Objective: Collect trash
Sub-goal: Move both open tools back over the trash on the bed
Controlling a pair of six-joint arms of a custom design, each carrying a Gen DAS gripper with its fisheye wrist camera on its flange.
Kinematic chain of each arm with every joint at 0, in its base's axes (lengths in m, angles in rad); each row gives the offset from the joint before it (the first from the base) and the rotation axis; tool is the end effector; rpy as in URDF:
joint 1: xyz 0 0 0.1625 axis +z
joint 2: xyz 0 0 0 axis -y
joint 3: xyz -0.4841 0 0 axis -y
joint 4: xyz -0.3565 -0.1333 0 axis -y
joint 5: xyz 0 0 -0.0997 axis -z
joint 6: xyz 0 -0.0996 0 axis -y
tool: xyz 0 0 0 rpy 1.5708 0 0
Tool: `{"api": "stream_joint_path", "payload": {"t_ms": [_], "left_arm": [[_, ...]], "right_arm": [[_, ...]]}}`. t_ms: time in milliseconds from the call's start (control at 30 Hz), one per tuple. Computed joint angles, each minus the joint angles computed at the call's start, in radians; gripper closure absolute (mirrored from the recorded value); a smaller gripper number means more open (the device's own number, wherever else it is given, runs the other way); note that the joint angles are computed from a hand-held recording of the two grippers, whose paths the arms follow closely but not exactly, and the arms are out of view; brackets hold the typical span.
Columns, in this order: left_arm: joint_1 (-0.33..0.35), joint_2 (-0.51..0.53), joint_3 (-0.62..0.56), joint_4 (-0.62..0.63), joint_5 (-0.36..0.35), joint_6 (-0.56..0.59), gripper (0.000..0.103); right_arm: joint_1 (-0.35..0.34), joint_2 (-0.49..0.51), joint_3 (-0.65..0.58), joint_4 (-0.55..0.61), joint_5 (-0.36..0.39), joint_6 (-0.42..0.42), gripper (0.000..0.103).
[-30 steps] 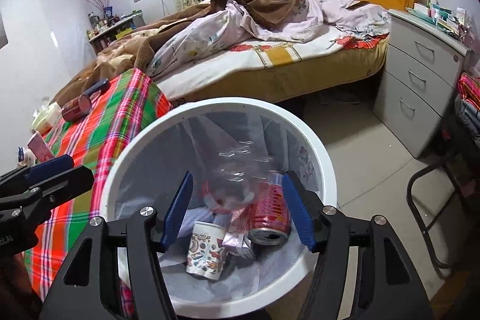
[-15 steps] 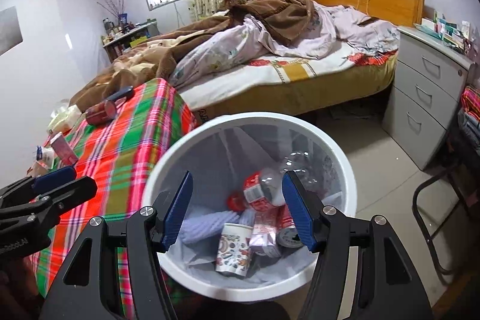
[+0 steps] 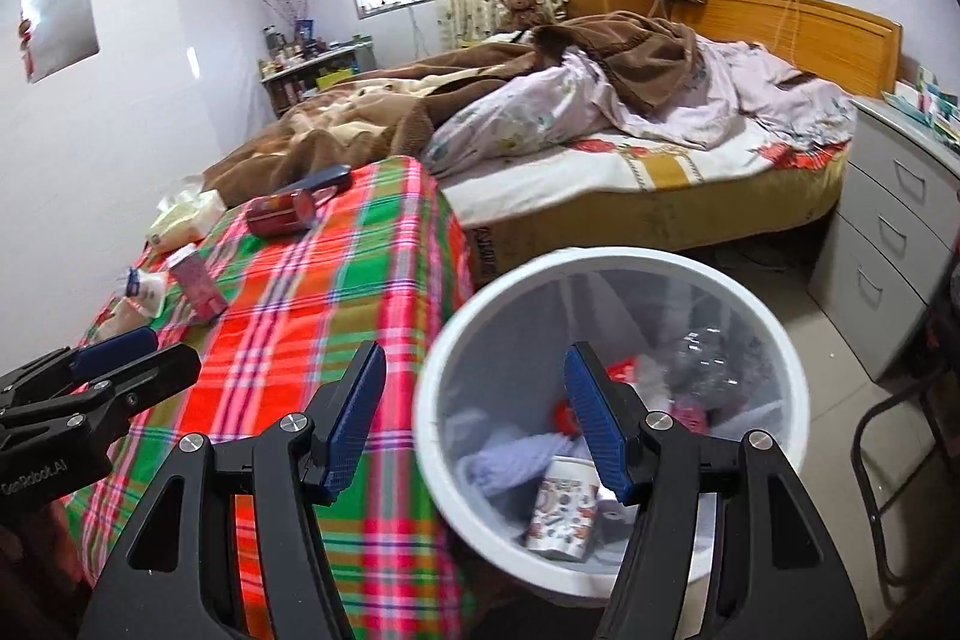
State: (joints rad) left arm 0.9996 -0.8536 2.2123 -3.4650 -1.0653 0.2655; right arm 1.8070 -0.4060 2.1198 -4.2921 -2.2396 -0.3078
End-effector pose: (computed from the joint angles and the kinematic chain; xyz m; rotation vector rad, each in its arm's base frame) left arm -0.1303 -0.5385 0.1548 0.8917 2.4610 -0.8106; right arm 0.1897 -0.4823 0.0434 0.1846 -2.2242 1.1802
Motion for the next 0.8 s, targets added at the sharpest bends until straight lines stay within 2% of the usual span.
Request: {"api": "stream_joint_path", "payload": {"t_ms": [500,800], "left_arm": [[0.117,-0.105,-0.014,-0.016,0.06,0.008,0.04],[0.197,-0.146,-0.064,-0.01,0.09,0.03,0.04]], "right_arm": [[0.058,0.052,-0.126,0.155,0.049,-0.034,0.04],[0.078,0.08,-0.216,0.283,0.094,-0.04,0.04]]}}
